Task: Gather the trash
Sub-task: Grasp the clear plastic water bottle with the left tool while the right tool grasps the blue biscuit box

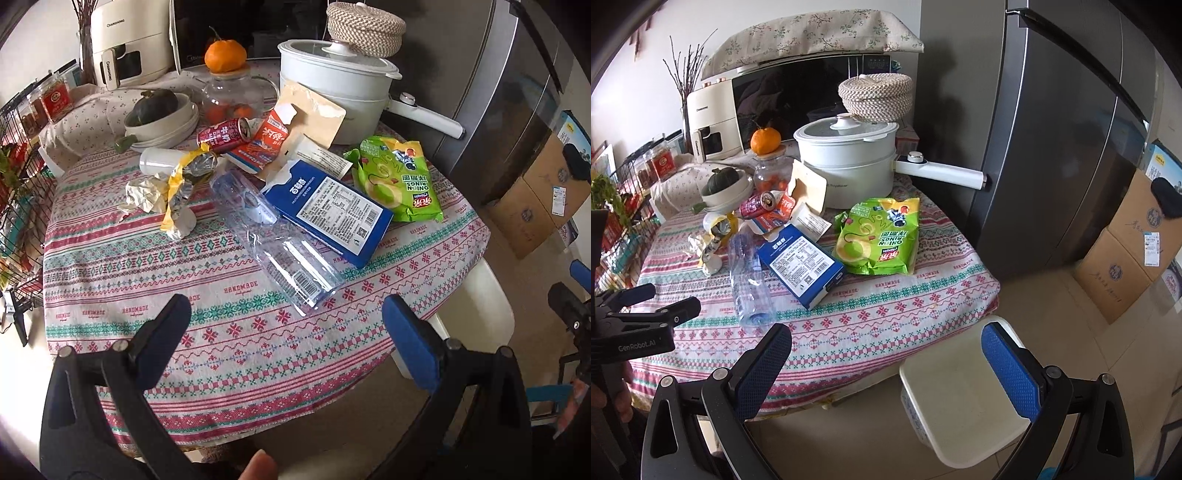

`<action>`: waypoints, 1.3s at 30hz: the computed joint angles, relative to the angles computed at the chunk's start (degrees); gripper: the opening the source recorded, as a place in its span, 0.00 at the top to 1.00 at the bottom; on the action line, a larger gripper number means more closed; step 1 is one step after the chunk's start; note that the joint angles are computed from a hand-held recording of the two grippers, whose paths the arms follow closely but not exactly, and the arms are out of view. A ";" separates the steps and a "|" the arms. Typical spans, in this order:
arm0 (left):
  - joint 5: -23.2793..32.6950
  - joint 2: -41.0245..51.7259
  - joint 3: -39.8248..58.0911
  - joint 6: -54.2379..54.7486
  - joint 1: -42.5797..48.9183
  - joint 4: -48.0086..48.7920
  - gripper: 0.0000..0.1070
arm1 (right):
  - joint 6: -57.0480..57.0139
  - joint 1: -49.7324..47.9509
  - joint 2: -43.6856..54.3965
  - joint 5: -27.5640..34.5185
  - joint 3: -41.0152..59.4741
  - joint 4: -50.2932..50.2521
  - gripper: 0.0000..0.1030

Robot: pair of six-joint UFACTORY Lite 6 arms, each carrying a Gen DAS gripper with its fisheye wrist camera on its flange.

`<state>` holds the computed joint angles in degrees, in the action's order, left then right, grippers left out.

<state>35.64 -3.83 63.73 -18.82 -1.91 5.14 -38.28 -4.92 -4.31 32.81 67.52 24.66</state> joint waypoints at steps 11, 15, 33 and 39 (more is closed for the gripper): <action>8.34 40.09 32.70 7.18 10.28 -16.97 0.25 | -9.03 -6.35 19.90 11.14 13.33 10.34 0.01; 9.55 45.15 38.39 5.75 10.56 -18.32 0.28 | -8.06 -5.83 23.88 12.13 17.37 9.65 0.02; 1.59 26.21 20.07 17.99 10.35 -25.52 0.43 | -7.65 -0.67 36.64 17.86 29.08 12.36 0.03; -4.13 13.65 7.78 28.22 13.34 -29.49 0.43 | -7.68 5.25 49.41 20.21 44.97 9.38 0.03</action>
